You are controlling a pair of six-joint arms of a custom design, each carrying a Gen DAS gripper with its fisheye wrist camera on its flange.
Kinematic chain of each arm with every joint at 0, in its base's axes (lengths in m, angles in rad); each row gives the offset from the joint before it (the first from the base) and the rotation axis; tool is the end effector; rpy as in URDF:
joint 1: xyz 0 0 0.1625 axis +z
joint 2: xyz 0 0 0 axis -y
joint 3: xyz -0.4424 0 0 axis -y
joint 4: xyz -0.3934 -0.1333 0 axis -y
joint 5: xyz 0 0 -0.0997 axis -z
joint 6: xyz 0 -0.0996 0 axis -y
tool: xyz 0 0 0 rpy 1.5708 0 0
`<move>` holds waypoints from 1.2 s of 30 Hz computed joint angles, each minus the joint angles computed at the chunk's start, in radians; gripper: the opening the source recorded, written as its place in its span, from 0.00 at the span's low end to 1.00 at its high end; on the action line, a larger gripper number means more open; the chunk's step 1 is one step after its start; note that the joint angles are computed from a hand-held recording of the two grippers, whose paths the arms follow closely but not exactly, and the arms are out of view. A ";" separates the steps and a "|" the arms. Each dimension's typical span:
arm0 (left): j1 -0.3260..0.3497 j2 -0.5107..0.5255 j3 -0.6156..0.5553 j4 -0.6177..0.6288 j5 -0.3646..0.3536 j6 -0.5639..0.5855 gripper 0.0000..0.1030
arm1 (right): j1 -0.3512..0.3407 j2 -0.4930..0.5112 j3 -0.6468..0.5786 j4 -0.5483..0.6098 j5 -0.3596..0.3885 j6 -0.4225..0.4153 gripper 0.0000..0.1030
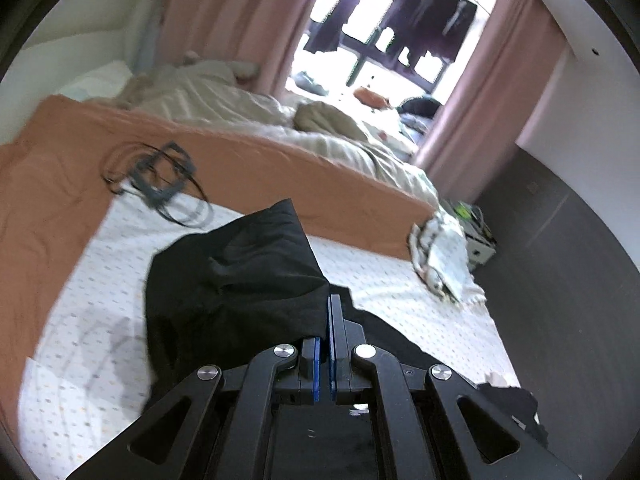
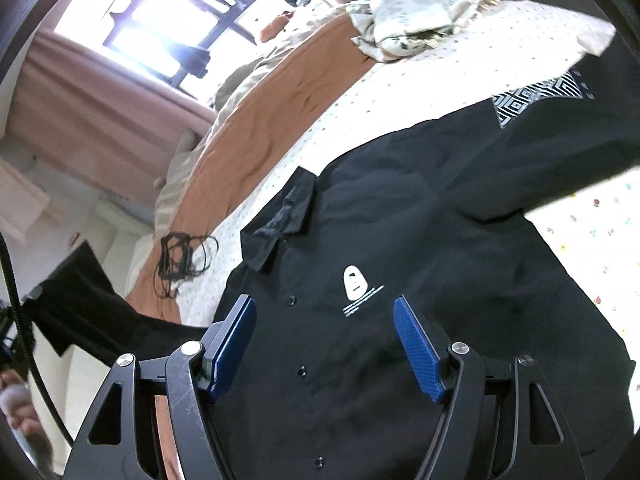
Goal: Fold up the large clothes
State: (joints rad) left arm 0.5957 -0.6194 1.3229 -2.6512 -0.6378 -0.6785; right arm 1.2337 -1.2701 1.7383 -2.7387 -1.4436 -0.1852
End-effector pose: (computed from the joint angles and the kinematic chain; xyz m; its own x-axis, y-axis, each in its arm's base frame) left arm -0.5216 -0.6113 0.1464 -0.9337 -0.0729 -0.3506 0.2359 0.6114 -0.7554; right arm -0.0680 -0.6353 0.3961 -0.9932 0.1137 0.0232 0.0714 0.7558 -0.6509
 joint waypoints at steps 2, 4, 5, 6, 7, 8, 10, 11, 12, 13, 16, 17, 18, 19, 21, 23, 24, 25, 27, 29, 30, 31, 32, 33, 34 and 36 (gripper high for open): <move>0.002 0.026 -0.017 -0.018 -0.023 0.011 0.02 | -0.012 0.003 -0.013 0.021 0.021 0.024 0.70; 0.012 0.060 -0.052 -0.001 -0.069 0.018 0.02 | -0.029 0.005 -0.026 0.046 0.052 0.056 0.70; 0.017 0.084 -0.079 0.025 -0.086 0.020 0.03 | -0.037 0.004 -0.030 0.055 0.065 0.074 0.70; 0.021 0.106 -0.110 0.060 -0.102 0.017 0.06 | -0.042 0.005 -0.033 0.056 0.070 0.084 0.70; 0.027 0.120 -0.125 0.088 -0.124 0.005 0.09 | -0.047 0.004 -0.034 0.053 0.073 0.095 0.70; 0.032 0.125 -0.121 0.102 -0.153 -0.013 0.23 | -0.051 0.002 -0.034 0.047 0.076 0.105 0.70; 0.046 0.134 -0.091 0.061 -0.228 -0.055 0.63 | -0.057 0.000 -0.034 0.041 0.089 0.118 0.70; 0.049 0.135 -0.065 0.019 -0.252 -0.078 0.85 | -0.062 0.000 -0.035 0.041 0.099 0.125 0.70; 0.049 0.137 -0.029 -0.032 -0.268 -0.121 0.95 | -0.066 0.000 -0.035 0.041 0.108 0.131 0.70; 0.046 0.140 -0.014 -0.052 -0.274 -0.135 0.95 | -0.069 -0.001 -0.036 0.042 0.114 0.137 0.70; 0.041 0.143 0.040 -0.122 -0.311 -0.180 0.95 | -0.070 -0.003 -0.031 0.038 0.118 0.145 0.70; 0.037 0.140 0.064 -0.153 -0.309 -0.211 0.95 | -0.069 -0.002 -0.029 0.039 0.119 0.146 0.70; 0.030 0.134 0.093 -0.193 -0.295 -0.240 0.95 | -0.069 -0.003 -0.028 0.042 0.122 0.144 0.70; 0.018 0.125 0.129 -0.238 -0.264 -0.257 0.95 | -0.068 -0.002 -0.028 0.045 0.123 0.141 0.70; -0.006 0.110 0.172 -0.262 -0.180 -0.279 0.95 | -0.063 0.001 -0.030 0.046 0.116 0.133 0.70; -0.030 0.088 0.223 -0.259 -0.097 -0.335 0.95 | -0.052 0.008 -0.031 0.039 0.095 0.122 0.70; -0.038 0.075 0.254 -0.274 -0.074 -0.361 0.95 | -0.046 0.010 -0.032 0.037 0.084 0.116 0.70; -0.043 0.062 0.277 -0.260 -0.047 -0.395 0.95 | -0.037 0.014 -0.031 0.034 0.071 0.107 0.70; -0.055 0.037 0.317 -0.219 0.004 -0.444 0.95 | -0.023 0.021 -0.025 0.026 0.054 0.094 0.70; -0.058 0.012 0.364 -0.230 0.031 -0.478 0.95 | -0.001 0.027 -0.013 0.018 0.023 0.071 0.70; -0.060 0.000 0.389 -0.254 0.042 -0.482 0.95 | 0.008 0.029 -0.008 0.012 0.009 0.058 0.70; -0.058 -0.007 0.407 -0.279 0.047 -0.472 0.95 | 0.023 0.036 -0.003 0.002 -0.011 0.037 0.70; -0.055 -0.016 0.424 -0.291 0.048 -0.470 0.95 | 0.037 0.044 0.001 -0.014 -0.030 0.014 0.70; -0.051 -0.022 0.433 -0.292 0.044 -0.475 0.95 | 0.050 0.050 0.007 -0.031 -0.047 -0.008 0.70; -0.048 -0.034 0.457 -0.313 0.039 -0.478 0.95 | 0.065 0.059 0.014 -0.050 -0.070 -0.037 0.70; -0.045 -0.050 0.502 -0.364 0.041 -0.489 0.95 | 0.092 0.075 0.025 -0.084 -0.117 -0.087 0.70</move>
State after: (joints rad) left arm 0.5508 -0.6691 1.8247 -3.0154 -0.5969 -1.1679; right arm 1.3253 -1.1952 1.7628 -2.8231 -1.5610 -0.2727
